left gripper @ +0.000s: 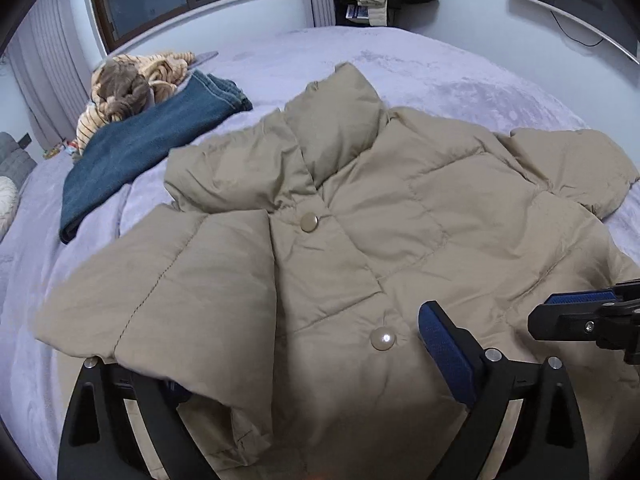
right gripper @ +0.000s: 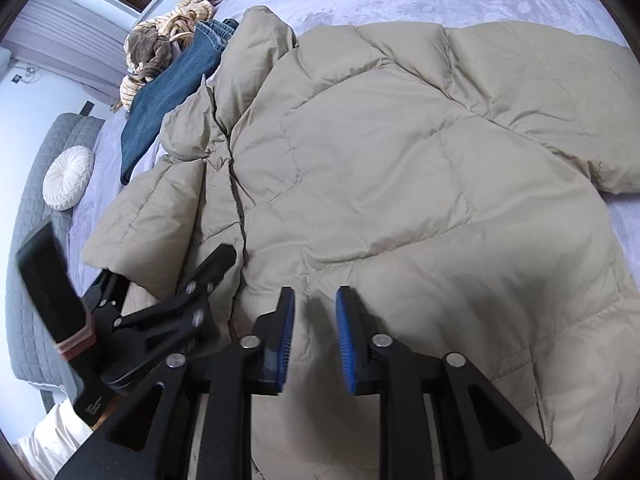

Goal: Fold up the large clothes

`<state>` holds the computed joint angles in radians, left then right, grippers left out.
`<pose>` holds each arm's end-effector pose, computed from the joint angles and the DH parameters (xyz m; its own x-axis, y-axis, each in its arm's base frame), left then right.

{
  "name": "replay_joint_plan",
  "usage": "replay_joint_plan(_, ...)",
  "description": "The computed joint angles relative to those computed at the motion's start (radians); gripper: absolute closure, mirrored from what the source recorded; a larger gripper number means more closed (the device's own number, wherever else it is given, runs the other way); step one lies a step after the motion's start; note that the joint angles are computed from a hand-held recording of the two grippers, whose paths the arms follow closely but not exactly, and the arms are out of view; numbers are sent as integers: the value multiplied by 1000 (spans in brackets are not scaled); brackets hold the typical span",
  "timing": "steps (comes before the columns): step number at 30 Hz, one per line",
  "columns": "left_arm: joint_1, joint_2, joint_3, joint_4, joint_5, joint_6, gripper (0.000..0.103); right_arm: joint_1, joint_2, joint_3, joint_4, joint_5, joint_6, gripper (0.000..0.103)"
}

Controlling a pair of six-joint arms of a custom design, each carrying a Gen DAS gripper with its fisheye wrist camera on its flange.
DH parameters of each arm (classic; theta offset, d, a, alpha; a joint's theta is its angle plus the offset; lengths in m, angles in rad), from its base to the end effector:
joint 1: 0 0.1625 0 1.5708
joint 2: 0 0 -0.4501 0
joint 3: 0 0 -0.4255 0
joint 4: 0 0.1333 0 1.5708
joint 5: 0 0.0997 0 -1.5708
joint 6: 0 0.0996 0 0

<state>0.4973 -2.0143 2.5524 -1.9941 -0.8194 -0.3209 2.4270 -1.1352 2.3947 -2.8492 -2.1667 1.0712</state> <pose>-0.1351 -0.3023 0.2673 -0.5410 0.4954 -0.6797 0.7402 0.6641 -0.1052 0.3691 -0.2177 0.0850 -0.9266 0.2789 0.2522 0.1213 0.8565 -0.5016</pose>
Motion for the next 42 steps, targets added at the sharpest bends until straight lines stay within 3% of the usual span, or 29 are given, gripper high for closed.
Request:
replay_joint_plan(2,-6,-22,-19,44,-4,-13,6,12,0,-17,36,-15,-3,51)
replay_joint_plan(6,-3,-133,-67,142,-4,-24,6,42,31,-81,114,-51,-36,32)
replay_joint_plan(7,6,-160,-83,172,-2,-28,6,51,46,-100,121,-67,-56,20)
replay_joint_plan(10,87,-210,-151,224,1,-8,6,86,110,-178,152,-113,-146,18)
replay_joint_plan(12,191,-203,-201,200,1,25,6,104,157,-235,175,-131,-218,15)
replay_joint_plan(13,255,-190,-226,172,-3,43,6,112,186,-271,190,-131,-268,4)
replay_joint_plan(15,409,-138,-282,90,-31,70,6,127,248,-345,242,-142,-346,0)
replay_joint_plan(16,483,-106,-309,46,-66,84,6,135,285,-392,294,-159,-375,0)
replay_joint_plan(20,773,50,-418,-96,-316,125,6,147,423,-544,424,-237,-465,0)
replay_joint_plan(22,853,115,-451,-113,-411,125,7,141,477,-600,474,-271,-483,0)
replay_joint_plan(23,879,138,-458,-119,-448,120,9,138,499,-619,484,-289,-488,0)
replay_joint_plan(24,899,158,-465,-124,-480,119,29,134,518,-635,492,-310,-489,0)
replay_joint_plan(25,916,176,-472,-124,-510,122,41,131,532,-650,509,-330,-485,0)
replay_joint_plan(26,928,186,-475,-128,-538,124,63,127,545,-664,524,-349,-479,0)
replay_joint_plan(27,919,179,-462,-151,-537,127,77,125,549,-666,527,-362,-477,1)
replay_joint_plan(28,892,159,-439,-180,-508,138,82,123,552,-668,524,-379,-473,9)
replay_joint_plan(29,840,126,-408,-213,-441,173,83,122,551,-668,526,-392,-462,33)
replay_joint_plan(30,791,101,-386,-234,-378,205,83,120,546,-665,534,-404,-435,58)
replay_joint_plan(31,734,72,-358,-253,-309,250,83,116,529,-647,524,-403,-395,99)
replay_joint_plan(33,666,41,-335,-257,-228,306,86,112,487,-590,437,-403,-336,97)
replay_joint_plan(35,632,32,-315,-268,-162,356,86,108,429,-508,363,-406,-226,97)
replay_joint_plan(39,669,76,-295,-291,-96,400,86,38,303,-295,111,-277,42,97)
replay_joint_plan(42,693,101,-274,-336,-66,416,85,-26,278,-171,-129,-173,110,97)
